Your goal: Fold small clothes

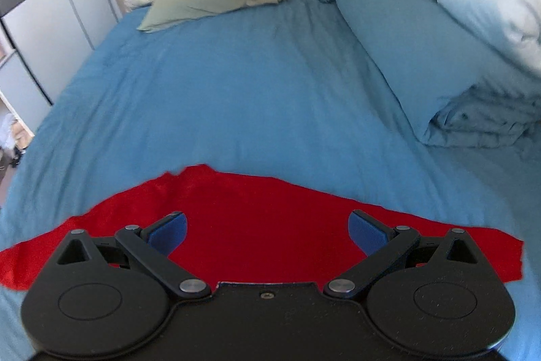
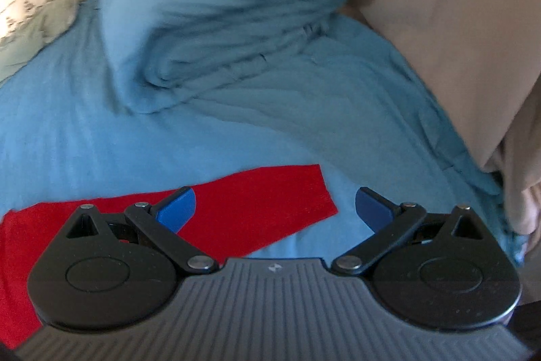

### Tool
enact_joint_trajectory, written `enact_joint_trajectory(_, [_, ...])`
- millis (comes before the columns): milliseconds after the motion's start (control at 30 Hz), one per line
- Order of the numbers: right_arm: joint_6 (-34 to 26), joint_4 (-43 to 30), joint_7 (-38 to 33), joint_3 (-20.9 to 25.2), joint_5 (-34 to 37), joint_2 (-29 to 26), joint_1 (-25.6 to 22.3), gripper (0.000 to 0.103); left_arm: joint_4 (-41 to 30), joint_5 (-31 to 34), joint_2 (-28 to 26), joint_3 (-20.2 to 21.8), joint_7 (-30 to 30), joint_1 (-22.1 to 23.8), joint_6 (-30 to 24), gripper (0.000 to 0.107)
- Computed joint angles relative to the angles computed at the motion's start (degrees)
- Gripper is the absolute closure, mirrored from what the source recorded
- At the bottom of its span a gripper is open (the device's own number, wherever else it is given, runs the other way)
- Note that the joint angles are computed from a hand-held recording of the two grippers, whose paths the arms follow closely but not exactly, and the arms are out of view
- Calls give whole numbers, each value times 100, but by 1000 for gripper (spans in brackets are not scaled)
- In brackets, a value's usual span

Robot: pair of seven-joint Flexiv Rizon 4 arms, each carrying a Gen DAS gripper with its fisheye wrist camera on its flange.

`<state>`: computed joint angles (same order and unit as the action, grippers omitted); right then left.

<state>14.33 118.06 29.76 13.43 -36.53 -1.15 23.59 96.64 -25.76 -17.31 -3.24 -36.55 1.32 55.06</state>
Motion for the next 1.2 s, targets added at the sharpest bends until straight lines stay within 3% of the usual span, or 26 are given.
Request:
enact_joint_trajectory(300, [1636, 1162, 1445, -351, -306, -653, -347, 0, 123, 388, -1070, -251, -285, -377, 903, 4])
enact_joint_trajectory(467, [2458, 1649, 2393, -558, -861, -824, -460, 6, 13, 749, -1475, -221, -449, -485, 985, 4])
enact_joint_trajectory(533, [2402, 1699, 2654, -594, -1127, -874, -425, 9, -105, 932, -1616, -141, -560, -540, 937, 4])
enact_joint_trajectory(700, [2210, 1719, 2969, -571, -1347, -894, -365, 33, -317, 1210, -1855, -52, -815, -558, 909, 4])
enact_joint_trajectory(800, [2070, 1704, 3052, -529, -1247, -883, -332, 56, -427, 1207, -1954, -74, -939, -495, 731, 4])
enact_joint_trajectory(867, [1984, 1712, 3032, -500, -1191, -860, -313, 78, -496, 1178, -2004, -114, -962, -439, 579, 4])
enact_joint_trajectory(933, [1820, 1680, 2954, -454, -1116, -829, -265, 83, -588, 1170, -2072, -145, -959, -417, 457, 4])
enact_joint_trajectory(1200, [990, 1152, 2416, -357, -1498, -688, -48, 83, -932, 1119, -2194, -202, -782, -315, -134, 4])
